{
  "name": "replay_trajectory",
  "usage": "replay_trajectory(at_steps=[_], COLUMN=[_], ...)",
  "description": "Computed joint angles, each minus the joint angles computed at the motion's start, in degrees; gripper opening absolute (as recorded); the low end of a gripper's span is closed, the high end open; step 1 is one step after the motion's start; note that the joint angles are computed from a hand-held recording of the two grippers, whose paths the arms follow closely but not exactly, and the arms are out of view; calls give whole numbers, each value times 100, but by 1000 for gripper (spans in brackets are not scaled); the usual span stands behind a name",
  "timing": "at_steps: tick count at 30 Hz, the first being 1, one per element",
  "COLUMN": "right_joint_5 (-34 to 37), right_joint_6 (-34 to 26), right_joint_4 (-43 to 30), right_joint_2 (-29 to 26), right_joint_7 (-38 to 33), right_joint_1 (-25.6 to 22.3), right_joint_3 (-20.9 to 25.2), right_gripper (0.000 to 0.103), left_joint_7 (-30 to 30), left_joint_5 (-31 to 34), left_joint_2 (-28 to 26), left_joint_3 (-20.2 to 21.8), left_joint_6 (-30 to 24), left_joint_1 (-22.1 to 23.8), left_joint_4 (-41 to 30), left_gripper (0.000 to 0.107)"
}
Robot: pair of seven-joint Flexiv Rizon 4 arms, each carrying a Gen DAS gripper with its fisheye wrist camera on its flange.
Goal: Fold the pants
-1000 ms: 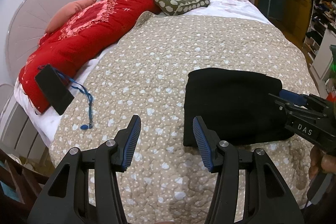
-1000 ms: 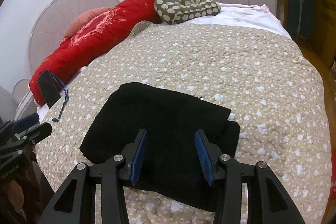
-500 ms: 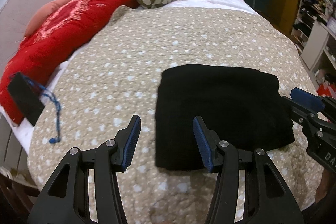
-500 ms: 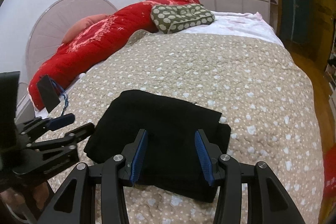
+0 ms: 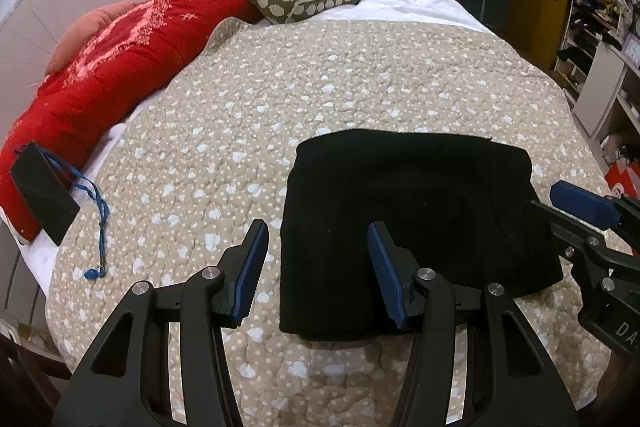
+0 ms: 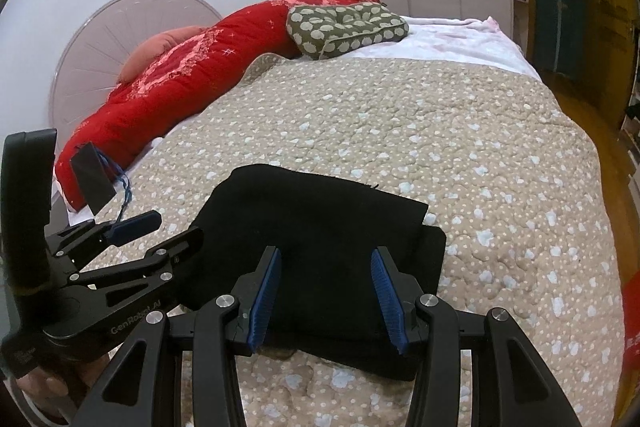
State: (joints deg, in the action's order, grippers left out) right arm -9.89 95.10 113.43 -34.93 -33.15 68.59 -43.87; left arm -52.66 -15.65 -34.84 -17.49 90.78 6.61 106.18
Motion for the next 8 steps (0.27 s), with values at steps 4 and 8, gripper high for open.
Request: replay_trajectory(at_steps=[4,8], right_joint_5=[64,183], right_joint_6=[65,91], right_joint_4=[56,134], right_joint_2=[-4,-23], right_joint_7=[-2,-25], right_joint_1=[52,170], right_joint_3=[-59,-186], right_gripper=[45,45], left_joint_7=[-10,-28], left_joint_5=[42,42], left_joint_2=[-8,-2], left_joint_3=[-31,-56], left_joint_6=[102,26], left_joint_1=[13,41], left_joint_4=[6,-16], left_gripper=[52,52])
